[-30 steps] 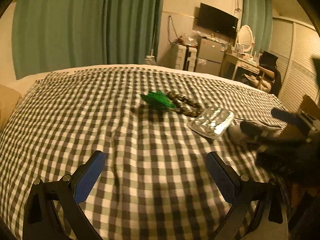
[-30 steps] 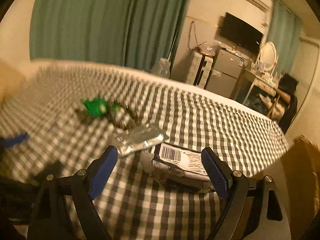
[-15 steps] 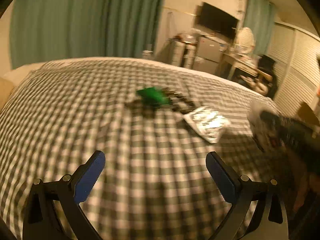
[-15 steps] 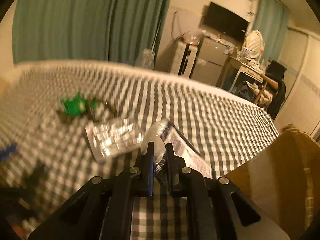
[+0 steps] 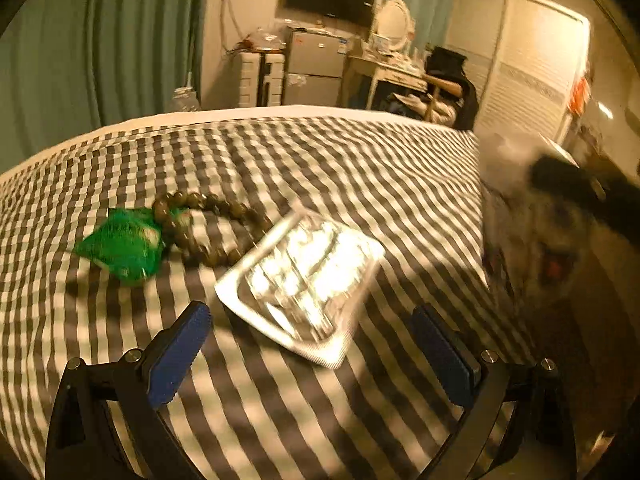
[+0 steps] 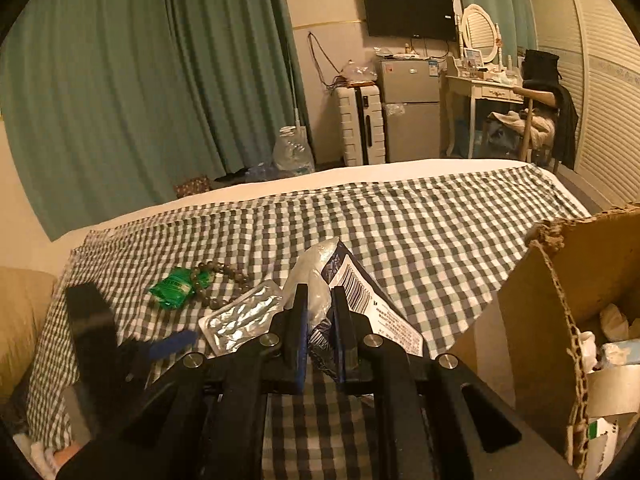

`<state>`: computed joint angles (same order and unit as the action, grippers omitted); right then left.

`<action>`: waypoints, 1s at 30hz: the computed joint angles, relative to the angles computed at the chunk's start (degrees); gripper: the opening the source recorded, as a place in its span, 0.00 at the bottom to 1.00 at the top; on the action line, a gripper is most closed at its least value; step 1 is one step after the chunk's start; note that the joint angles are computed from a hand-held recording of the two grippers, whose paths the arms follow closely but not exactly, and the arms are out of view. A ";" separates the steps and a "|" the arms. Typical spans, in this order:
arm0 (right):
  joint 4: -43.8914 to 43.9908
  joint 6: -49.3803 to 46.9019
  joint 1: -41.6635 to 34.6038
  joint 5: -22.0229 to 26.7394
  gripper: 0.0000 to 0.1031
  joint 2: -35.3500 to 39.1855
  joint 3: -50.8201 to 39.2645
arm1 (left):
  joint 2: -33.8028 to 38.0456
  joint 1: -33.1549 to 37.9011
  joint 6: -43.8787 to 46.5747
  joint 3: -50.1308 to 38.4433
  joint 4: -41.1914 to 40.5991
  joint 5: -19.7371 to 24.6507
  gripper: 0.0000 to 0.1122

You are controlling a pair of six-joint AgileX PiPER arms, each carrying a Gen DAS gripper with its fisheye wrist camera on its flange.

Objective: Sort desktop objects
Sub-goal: 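Grasp the silver foil tray with left while right grasps the white medicine packet, then carry foil tray and medicine packet over the cardboard box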

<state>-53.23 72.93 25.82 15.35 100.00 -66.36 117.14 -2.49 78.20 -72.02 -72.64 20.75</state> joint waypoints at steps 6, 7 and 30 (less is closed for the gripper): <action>9.24 -8.63 -0.26 0.88 0.09 0.68 -0.77 | 5.23 0.13 -10.00 -9.46 8.30 4.86 0.92; 10.09 -9.32 -0.27 0.84 0.09 0.63 -0.79 | 6.09 -0.27 -12.42 -11.19 12.68 6.57 0.92; 37.14 -31.31 3.24 0.79 0.09 -18.46 11.19 | -43.30 0.65 -34.94 33.08 22.19 0.30 0.61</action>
